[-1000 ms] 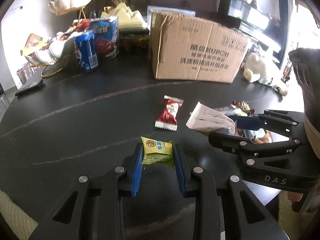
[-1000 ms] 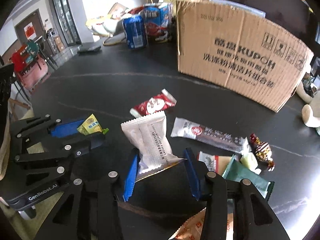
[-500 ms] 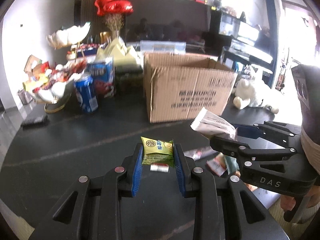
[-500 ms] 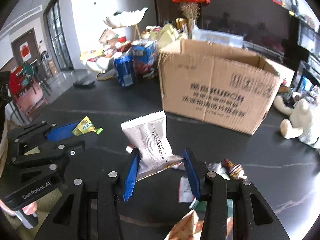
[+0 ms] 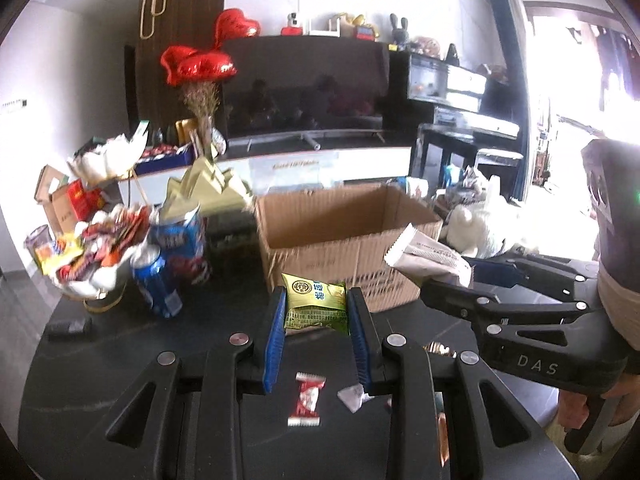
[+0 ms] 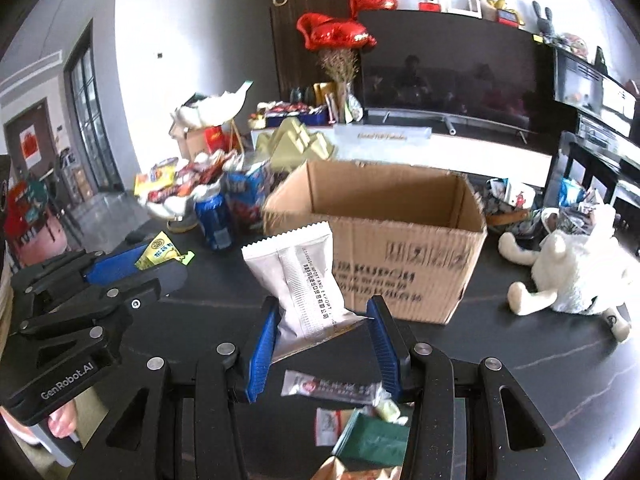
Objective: Organize snacks
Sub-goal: 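Lift both held snacks and carry them toward the cardboard box, then open both tools to drop the snacks into the cardboard box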
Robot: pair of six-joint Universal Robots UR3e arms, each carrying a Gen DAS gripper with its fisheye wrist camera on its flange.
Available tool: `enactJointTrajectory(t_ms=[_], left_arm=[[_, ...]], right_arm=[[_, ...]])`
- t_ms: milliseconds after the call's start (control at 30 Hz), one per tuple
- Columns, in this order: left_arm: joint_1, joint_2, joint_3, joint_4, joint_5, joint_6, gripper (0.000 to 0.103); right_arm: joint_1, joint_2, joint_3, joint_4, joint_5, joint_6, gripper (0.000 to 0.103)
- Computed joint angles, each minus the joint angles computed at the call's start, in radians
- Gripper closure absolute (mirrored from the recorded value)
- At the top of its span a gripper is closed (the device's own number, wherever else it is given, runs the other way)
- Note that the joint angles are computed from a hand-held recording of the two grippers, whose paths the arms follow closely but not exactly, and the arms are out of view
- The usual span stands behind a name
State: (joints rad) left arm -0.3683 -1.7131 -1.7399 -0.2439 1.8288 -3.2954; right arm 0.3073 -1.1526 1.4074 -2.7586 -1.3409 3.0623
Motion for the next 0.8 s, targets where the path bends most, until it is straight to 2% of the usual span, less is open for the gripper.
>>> enactJointTrajectory(t_ms=[267,467,800], left_arm=[[0.012,-0.072,0.189,-0.080,-0.012,0.046,0.073],[0.048,-0.141,0.330,-0.153,-0.060,0.067,0.073],[0.123,-0.291,0.585,-0.305,-0.178,0.083,0.073]], right_arm=[[-0.021,0.040,-0.140,0.075,-0.013,0.030,0.057],[-0.032,0.098,-0.293,0.155,-0.034,0.035,0.057],[-0.041,0.308,-0.706,0.366,-0.057,0.034,0.057]])
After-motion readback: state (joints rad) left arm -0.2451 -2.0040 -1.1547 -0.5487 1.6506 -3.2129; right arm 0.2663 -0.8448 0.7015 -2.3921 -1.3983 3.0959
